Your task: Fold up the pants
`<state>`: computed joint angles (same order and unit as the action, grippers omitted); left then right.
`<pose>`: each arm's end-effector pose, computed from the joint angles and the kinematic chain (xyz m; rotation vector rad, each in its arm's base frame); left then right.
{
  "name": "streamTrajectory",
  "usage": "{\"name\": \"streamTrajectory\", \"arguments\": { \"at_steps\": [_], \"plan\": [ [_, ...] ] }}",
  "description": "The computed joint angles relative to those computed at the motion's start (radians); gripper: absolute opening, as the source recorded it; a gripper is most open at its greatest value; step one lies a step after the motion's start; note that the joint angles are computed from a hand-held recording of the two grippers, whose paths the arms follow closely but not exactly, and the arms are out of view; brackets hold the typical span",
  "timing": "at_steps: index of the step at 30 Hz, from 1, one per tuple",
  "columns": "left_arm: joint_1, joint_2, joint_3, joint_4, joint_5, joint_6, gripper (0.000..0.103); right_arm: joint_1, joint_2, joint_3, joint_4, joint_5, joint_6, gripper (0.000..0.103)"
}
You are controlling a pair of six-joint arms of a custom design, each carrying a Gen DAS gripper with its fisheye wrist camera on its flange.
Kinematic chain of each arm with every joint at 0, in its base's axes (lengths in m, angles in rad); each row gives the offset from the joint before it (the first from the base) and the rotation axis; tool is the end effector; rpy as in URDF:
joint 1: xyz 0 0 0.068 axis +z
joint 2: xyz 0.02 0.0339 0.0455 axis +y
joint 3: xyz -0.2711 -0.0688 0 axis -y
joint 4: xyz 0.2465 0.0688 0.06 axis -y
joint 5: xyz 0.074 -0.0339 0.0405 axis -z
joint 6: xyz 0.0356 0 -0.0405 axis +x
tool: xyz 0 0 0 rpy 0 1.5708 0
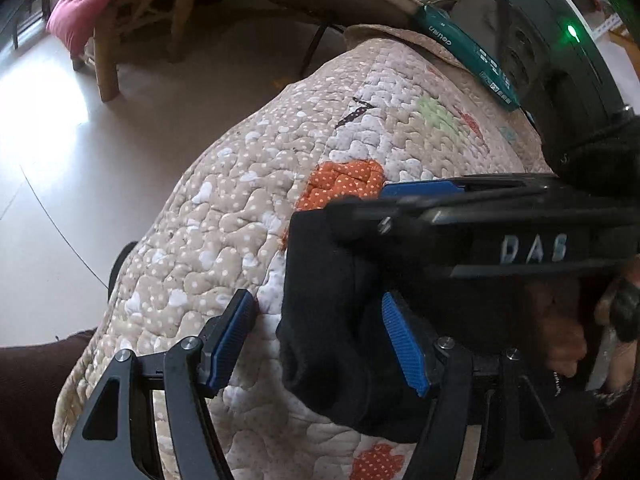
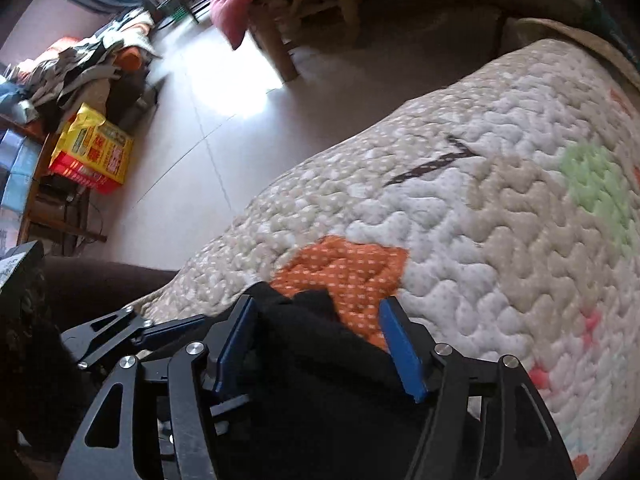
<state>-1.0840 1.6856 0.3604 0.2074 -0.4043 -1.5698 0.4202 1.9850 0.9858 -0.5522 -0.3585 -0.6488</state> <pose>0.1134 -0.1843 0.0623 -0.7470 2.5024 -0.4543 0.2825 0.1399 0.0795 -1.5500 2.6079 0.5428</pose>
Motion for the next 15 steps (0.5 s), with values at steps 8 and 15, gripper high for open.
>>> {"name": "streamTrajectory", "arguments": {
  "at_steps": [8,15],
  "plan": [
    [0.004,0.027,-0.002,0.045,-0.012,0.014,0.074,0.069,-0.056,-0.075,0.018,0.078,-0.045,0.034],
    [0.015,0.052,-0.008,0.141,-0.041,0.032,0.084,0.000,-0.226,-0.146,-0.006,0.049,-0.083,0.026]
  ]
}}
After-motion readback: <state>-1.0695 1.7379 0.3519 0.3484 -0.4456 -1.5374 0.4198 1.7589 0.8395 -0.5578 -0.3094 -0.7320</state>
